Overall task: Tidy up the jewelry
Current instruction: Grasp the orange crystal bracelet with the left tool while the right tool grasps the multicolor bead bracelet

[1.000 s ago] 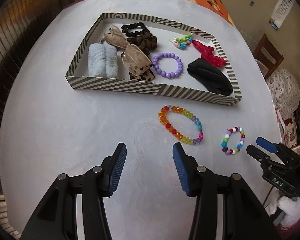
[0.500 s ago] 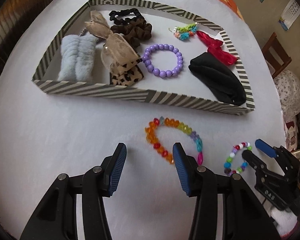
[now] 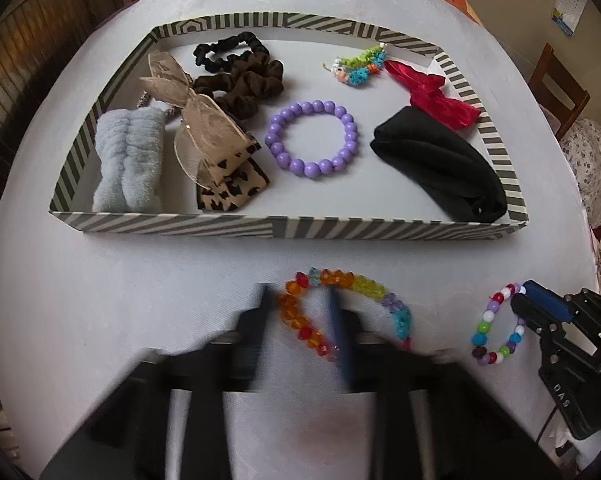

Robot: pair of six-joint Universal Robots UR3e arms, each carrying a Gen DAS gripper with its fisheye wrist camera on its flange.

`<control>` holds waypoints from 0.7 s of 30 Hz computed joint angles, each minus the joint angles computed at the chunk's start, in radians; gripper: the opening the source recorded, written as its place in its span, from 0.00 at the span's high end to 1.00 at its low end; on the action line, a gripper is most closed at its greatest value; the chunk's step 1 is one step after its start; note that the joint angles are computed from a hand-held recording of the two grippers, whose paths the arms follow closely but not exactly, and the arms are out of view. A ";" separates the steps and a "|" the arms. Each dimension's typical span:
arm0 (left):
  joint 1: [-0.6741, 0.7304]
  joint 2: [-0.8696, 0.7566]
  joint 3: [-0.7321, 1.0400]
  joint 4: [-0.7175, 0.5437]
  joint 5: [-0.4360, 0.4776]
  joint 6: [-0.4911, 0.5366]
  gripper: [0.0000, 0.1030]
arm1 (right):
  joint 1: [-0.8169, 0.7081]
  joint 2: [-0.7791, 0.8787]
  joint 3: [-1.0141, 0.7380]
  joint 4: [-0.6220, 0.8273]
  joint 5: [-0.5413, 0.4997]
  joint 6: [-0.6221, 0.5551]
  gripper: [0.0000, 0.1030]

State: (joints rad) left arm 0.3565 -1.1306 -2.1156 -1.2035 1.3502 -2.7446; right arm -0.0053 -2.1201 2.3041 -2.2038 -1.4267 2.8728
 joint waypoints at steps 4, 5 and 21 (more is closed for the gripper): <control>0.073 0.017 0.010 -0.084 -0.077 0.065 0.98 | -0.078 -0.042 -0.008 0.088 0.086 -0.038 0.91; 0.097 0.032 0.014 -0.119 -0.094 0.085 0.98 | -0.100 -0.065 -0.011 0.115 0.109 -0.045 0.91; 0.325 0.178 0.288 -0.584 -0.300 0.329 0.98 | -0.240 -0.216 -0.239 0.420 0.279 -0.089 0.91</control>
